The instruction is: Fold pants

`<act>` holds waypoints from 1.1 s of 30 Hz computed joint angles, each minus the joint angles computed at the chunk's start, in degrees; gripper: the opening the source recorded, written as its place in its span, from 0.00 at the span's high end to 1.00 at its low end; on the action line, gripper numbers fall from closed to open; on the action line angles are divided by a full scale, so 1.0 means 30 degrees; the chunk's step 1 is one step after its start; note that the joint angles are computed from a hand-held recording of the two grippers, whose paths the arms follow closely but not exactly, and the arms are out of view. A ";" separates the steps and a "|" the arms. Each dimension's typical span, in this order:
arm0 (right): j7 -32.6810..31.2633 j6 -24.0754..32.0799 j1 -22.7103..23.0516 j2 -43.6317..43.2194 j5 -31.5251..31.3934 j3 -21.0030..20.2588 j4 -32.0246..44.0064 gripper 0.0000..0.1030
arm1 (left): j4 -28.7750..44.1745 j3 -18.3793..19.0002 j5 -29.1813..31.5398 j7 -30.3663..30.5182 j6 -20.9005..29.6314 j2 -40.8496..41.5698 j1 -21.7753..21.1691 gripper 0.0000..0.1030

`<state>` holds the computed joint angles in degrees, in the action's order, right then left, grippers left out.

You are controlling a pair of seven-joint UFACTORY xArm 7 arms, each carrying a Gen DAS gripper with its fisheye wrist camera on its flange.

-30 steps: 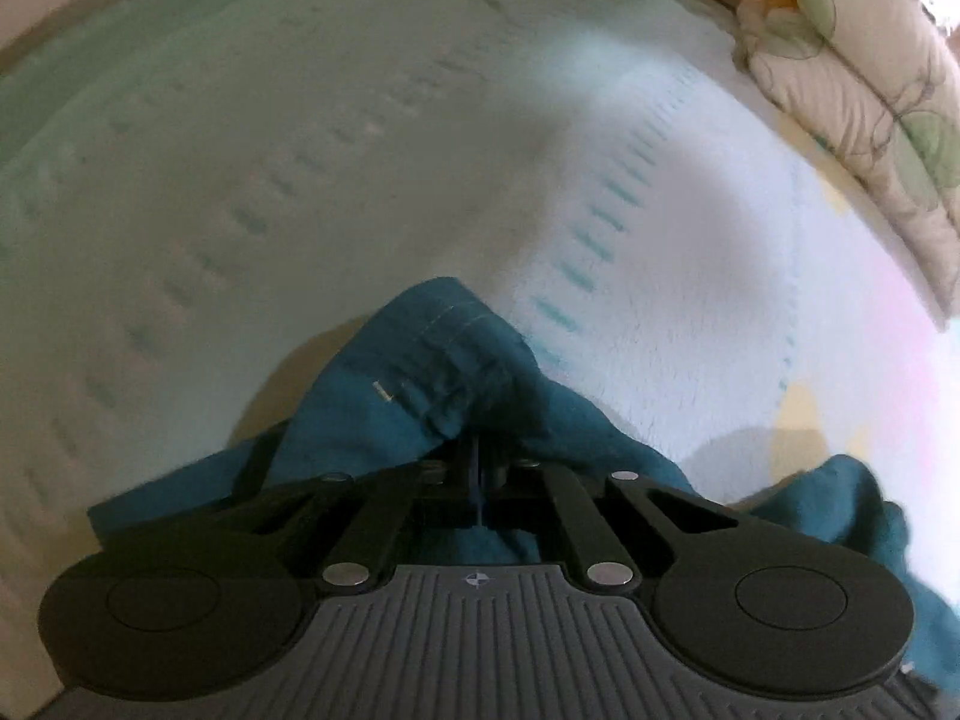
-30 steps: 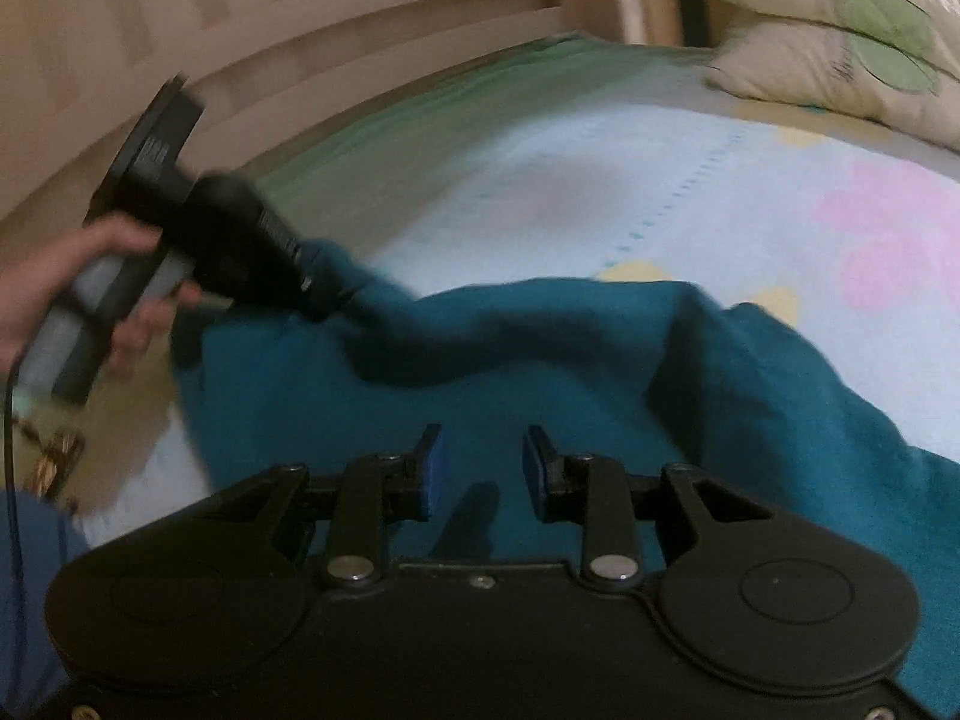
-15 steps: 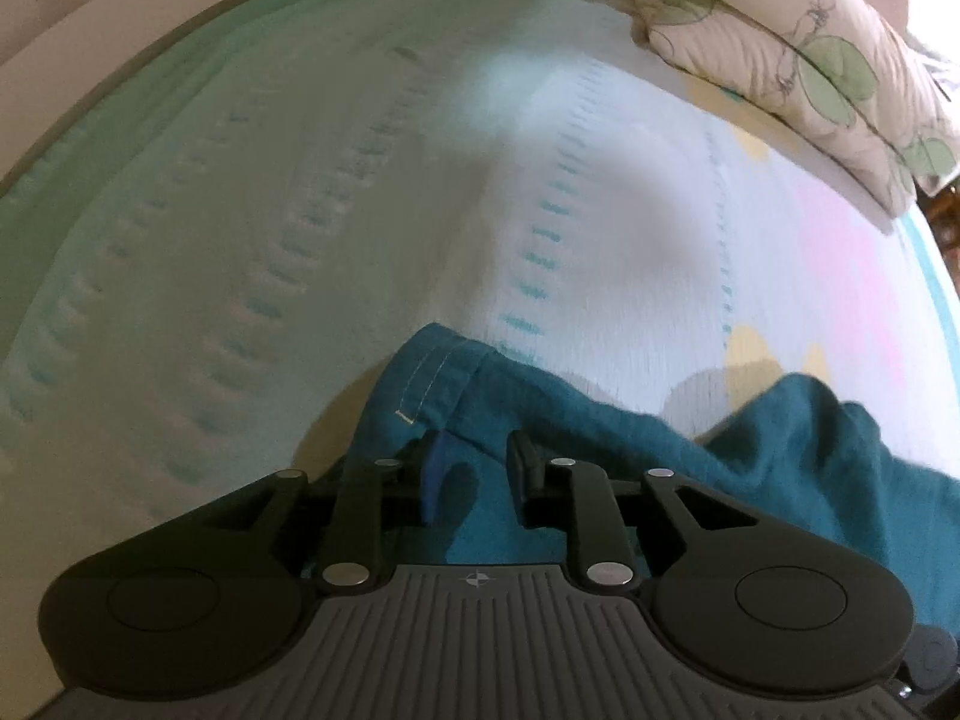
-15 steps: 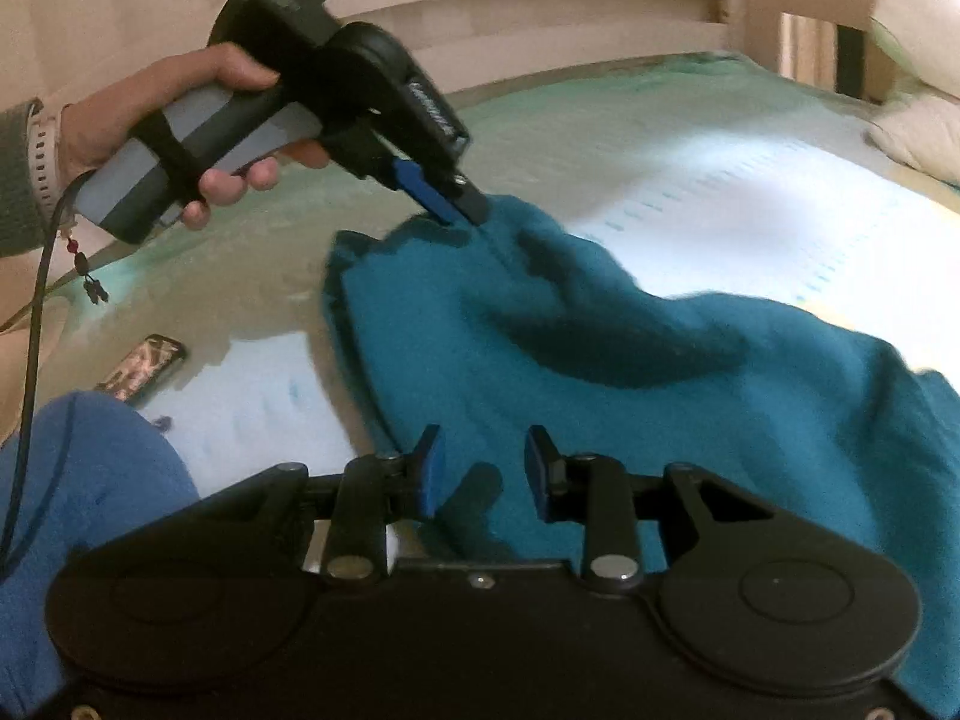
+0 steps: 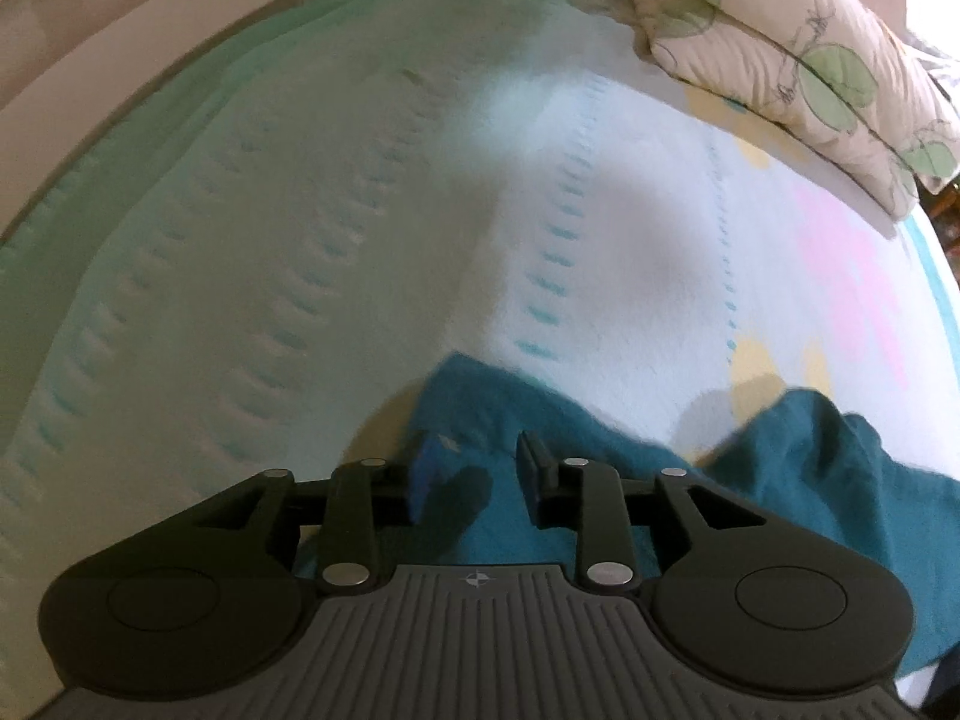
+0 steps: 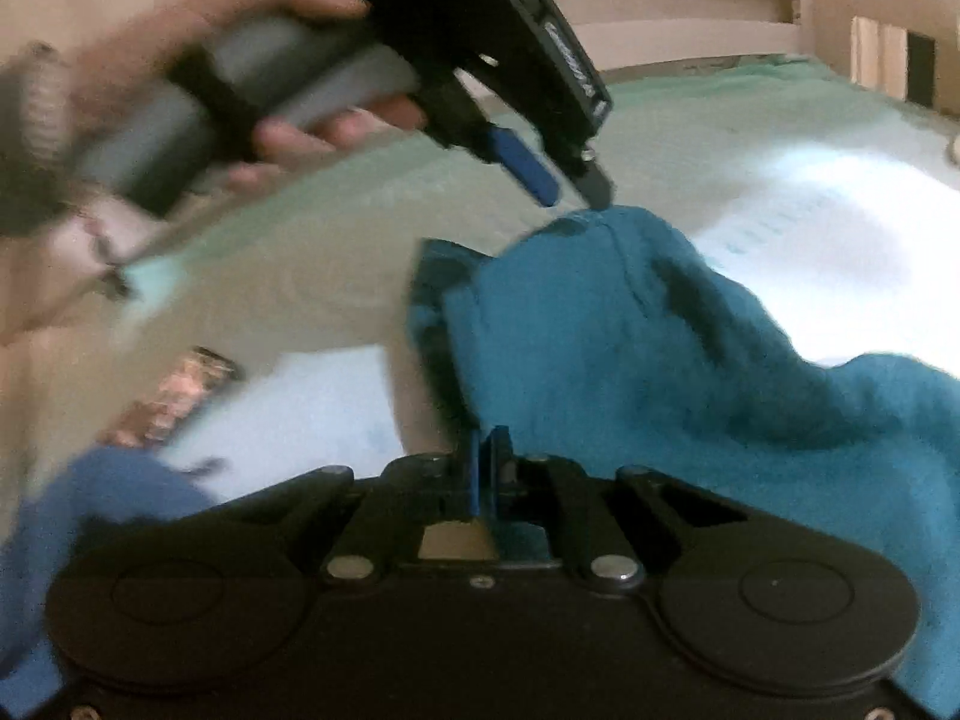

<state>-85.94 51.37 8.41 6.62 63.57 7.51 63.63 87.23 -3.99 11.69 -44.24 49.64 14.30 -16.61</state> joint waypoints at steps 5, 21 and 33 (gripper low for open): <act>-0.0472 -0.0368 0.0177 -0.0310 -0.0846 -0.0051 -0.1018 0.91 | 0.0191 0.0137 -0.0135 -0.0166 -0.0140 0.0407 0.0186 0.71; 0.1097 -0.0404 0.0028 0.0492 -0.1370 0.0215 -0.0431 0.88 | 0.0964 0.0170 -0.2064 0.1555 -0.1130 0.1774 0.0490 0.64; 0.1478 -0.0345 0.0011 0.0709 -0.1663 0.0321 -0.0244 0.87 | 0.1490 -0.0393 -0.4503 0.3023 -0.0263 0.2268 0.1209 0.53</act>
<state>-81.50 50.33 8.44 8.75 58.58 8.48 62.90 91.70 -5.17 -1.82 -35.17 48.85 21.11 -12.98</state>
